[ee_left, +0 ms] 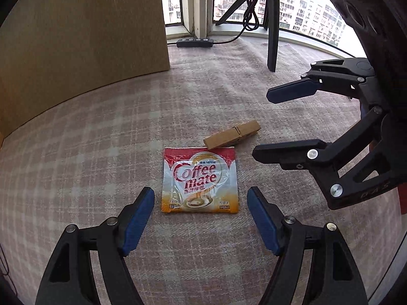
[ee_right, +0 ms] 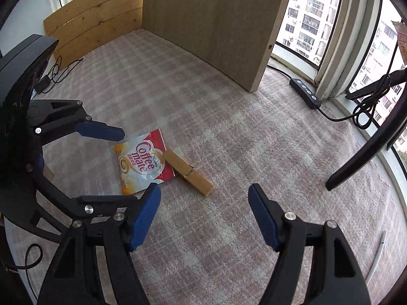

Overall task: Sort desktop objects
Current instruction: 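Grasp the Coffee-mate sachet with the left gripper while the right gripper grasps the wooden clothespin, then carry the sachet and wooden clothespin over the red box and open both grippers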

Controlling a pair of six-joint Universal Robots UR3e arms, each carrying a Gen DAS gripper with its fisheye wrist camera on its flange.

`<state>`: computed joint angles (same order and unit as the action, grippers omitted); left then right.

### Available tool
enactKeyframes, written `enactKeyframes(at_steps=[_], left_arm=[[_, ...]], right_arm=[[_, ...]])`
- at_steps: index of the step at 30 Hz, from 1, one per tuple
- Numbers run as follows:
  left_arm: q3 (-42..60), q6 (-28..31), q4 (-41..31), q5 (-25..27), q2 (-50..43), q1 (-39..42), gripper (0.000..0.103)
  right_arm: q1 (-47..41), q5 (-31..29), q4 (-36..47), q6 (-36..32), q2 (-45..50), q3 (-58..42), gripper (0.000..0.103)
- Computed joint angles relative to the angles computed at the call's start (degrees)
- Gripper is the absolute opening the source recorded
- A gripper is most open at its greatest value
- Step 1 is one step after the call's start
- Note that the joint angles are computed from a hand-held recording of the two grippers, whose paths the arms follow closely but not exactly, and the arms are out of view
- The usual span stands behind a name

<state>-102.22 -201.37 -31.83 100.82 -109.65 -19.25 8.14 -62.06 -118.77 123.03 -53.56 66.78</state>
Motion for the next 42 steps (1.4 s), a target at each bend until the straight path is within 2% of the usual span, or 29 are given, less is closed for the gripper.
enactKeyframes(at_steps=[2,7,11,14,16,18,20,21,22,30,35,42], left_arm=[[0.46,0.13,0.53,0.47,-0.86,-0.13,0.073],[1.7,0.41,1.69,3.4,-2.42,-1.35,0.074],[0.25,0.53,3.67,3.34,-2.07,-1.25,0.074],[-2.16,1.03,6.54,1.71,-1.28,-0.38,0.072],[-2.8,1.64,7.61,1.55,-1.12,-0.45,0.064],[-3.07,2.09,7.83,1.04,-0.82,-0.36,0.055],[-3.26,2.42,7.71,0.28,-0.52,0.09,0.053],[-3.52,2.64,7.76,-0.17,-0.22,0.38,0.047],[-3.8,2.89,7.82,-0.63,0.11,0.67,0.043],[-8.14,2.35,8.42,-4.57,4.5,3.75,0.032],[-11.66,1.59,8.4,-4.0,9.41,4.6,0.032],[-11.96,0.91,5.06,-2.49,16.3,2.59,0.032]], right_arm=[[0.23,0.05,-0.44,-0.78,1.03,-1.0,0.068],[0.41,1.65,4.65,-4.39,3.27,-5.51,0.057],[1.63,0.31,5.3,-5.9,4.78,-7.33,0.05],[2.02,-0.23,4.82,-6.42,5.11,-6.96,0.045],[1.98,-0.36,5.6,-6.4,5.07,-7.3,0.043],[1.69,-0.26,6.15,-5.6,4.96,-7.64,0.023],[1.22,0.01,8.4,-5.3,5.03,-8.67,0.014],[0.99,0.22,9.43,-5.03,4.99,-9.04,0.012],[0.76,0.44,10.44,-4.76,4.94,-9.39,0.012],[-1.65,3.41,9.23,-1.14,1.37,-3.29,0.012],[-4.02,6.65,7.06,1.93,-3.15,2.61,0.012],[-9.59,12.98,3.55,6.42,-15.39,16.42,0.012]])
